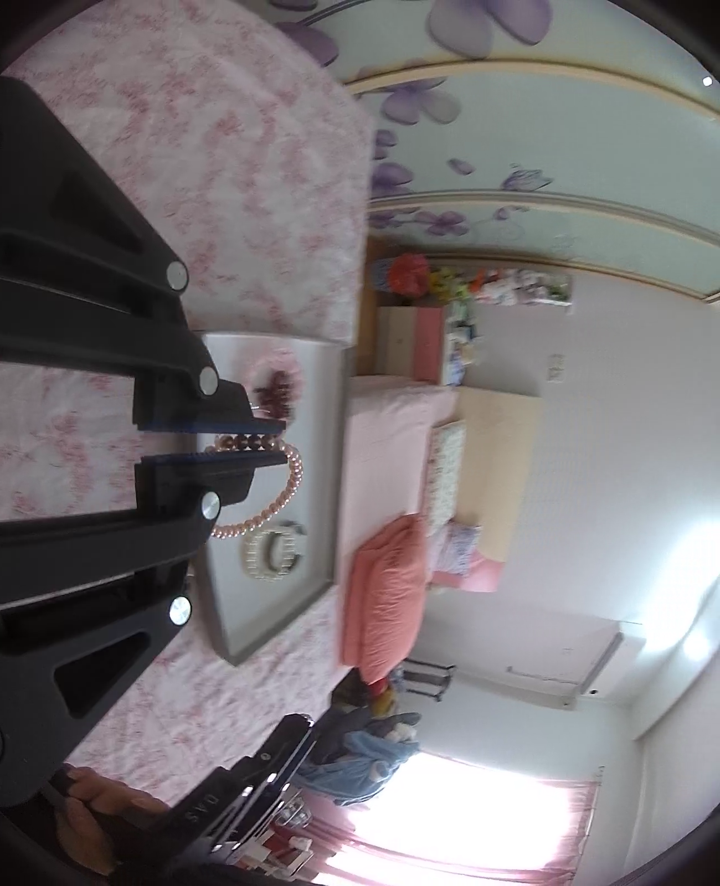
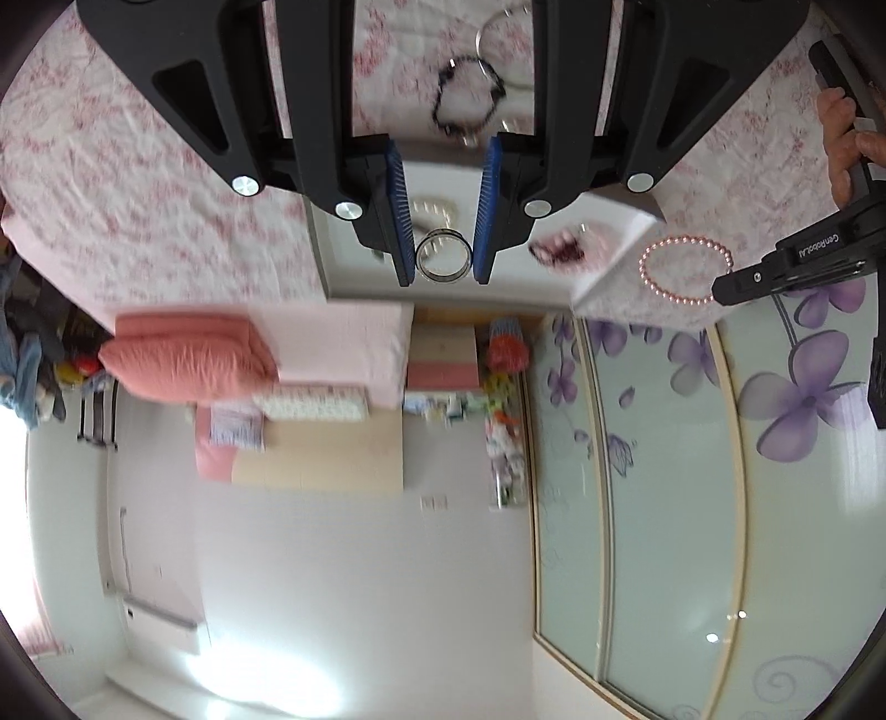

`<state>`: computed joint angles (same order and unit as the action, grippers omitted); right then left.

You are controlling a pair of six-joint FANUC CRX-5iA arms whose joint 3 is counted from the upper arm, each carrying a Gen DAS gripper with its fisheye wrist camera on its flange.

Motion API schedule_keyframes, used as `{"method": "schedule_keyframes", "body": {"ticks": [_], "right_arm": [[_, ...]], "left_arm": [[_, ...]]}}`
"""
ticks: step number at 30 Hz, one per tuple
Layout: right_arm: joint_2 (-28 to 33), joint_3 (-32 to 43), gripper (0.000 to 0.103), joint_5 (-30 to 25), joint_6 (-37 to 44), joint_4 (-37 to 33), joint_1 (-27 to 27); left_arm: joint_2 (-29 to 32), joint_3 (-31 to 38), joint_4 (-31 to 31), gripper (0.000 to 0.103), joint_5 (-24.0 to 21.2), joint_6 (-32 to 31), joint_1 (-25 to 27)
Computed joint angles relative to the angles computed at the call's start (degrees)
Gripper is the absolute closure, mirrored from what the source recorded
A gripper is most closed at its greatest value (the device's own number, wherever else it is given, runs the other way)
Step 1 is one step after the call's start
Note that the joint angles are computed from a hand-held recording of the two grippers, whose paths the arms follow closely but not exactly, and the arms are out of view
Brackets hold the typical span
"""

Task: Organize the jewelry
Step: 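Carry the peach pearl necklace and silver ring over the tray with both tools, then open both tools to drop the necklace and ring into the tray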

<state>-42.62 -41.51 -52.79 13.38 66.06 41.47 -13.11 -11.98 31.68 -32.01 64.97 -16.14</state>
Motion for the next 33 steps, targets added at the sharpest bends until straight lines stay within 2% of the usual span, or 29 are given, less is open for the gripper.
{"method": "schedule_keyframes", "body": {"ticks": [3, 6, 8, 13, 27, 33], "right_arm": [[1.12, 0.16, 0.080, 2.68, -1.43, 2.83, -2.15], [2.19, 0.39, 0.080, 5.40, -3.05, 4.59, -4.62], [2.94, 0.61, 0.080, 6.76, -4.00, 5.27, -6.01], [3.94, 0.95, 0.080, 9.63, -4.94, 6.09, -8.93], [8.48, 3.00, 0.080, 16.81, -6.25, 7.28, -16.37], [11.93, 4.68, 0.080, 20.00, -3.99, 2.99, -19.24]], "left_arm": [[-0.33, 1.46, -3.88, 0.097, 2.94, 3.17, -1.22], [0.19, 3.67, -8.38, 0.097, 3.95, 6.77, -2.41], [0.92, 5.57, -12.22, 0.097, 4.07, 10.17, -3.40], [2.41, 8.51, -17.31, 0.097, 3.87, 14.76, -4.82], [8.52, 14.51, -22.27, 0.097, 3.56, 18.96, -6.09], [12.92, 17.18, -20.74, 0.097, 2.68, 17.68, -6.11]]}}
